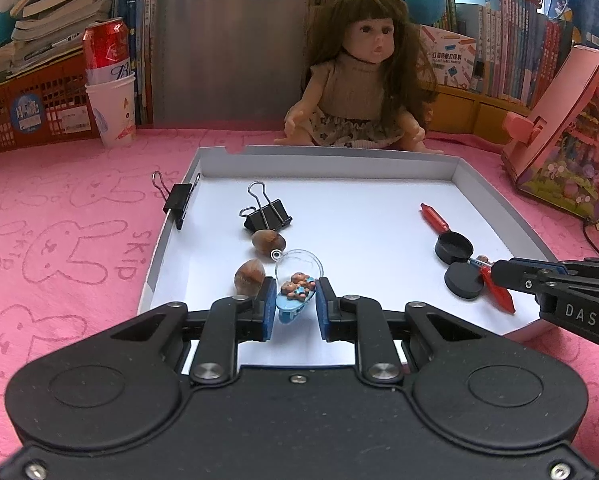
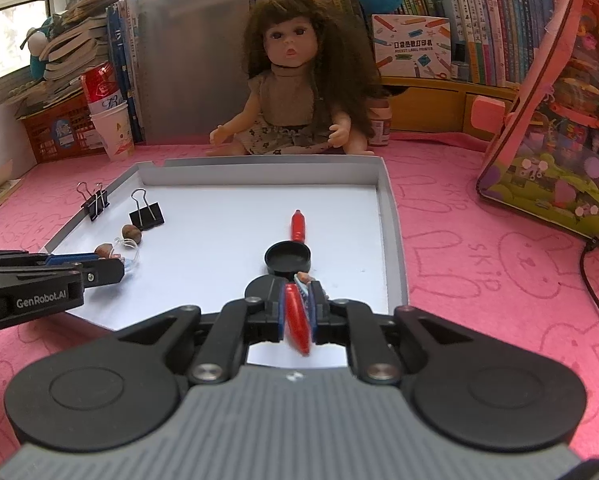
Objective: Organize rigid objects
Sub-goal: 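Carry the blue trinket and red marker over the white tray with both tools, then lower the trinket and marker into the tray and open both tools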
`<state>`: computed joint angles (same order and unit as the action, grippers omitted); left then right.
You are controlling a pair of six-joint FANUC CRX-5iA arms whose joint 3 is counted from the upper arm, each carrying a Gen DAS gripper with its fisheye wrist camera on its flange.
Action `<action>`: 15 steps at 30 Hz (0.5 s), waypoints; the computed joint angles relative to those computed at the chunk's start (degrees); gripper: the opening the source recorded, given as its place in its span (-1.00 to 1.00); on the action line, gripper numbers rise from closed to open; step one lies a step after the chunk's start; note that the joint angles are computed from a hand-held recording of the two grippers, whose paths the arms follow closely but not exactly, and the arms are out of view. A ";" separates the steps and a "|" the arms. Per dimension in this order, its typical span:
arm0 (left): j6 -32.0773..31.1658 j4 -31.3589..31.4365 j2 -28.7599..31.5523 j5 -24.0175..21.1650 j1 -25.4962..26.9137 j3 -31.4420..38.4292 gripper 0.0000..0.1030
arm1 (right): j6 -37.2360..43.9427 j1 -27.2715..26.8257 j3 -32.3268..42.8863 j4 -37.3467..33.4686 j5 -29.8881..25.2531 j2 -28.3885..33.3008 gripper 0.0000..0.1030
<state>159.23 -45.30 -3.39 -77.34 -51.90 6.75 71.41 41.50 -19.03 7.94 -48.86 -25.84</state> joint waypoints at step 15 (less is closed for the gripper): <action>-0.65 -2.54 -1.65 -2.64 -4.38 0.24 -0.20 | 1.10 0.57 -0.37 -0.03 0.27 -1.96 -0.10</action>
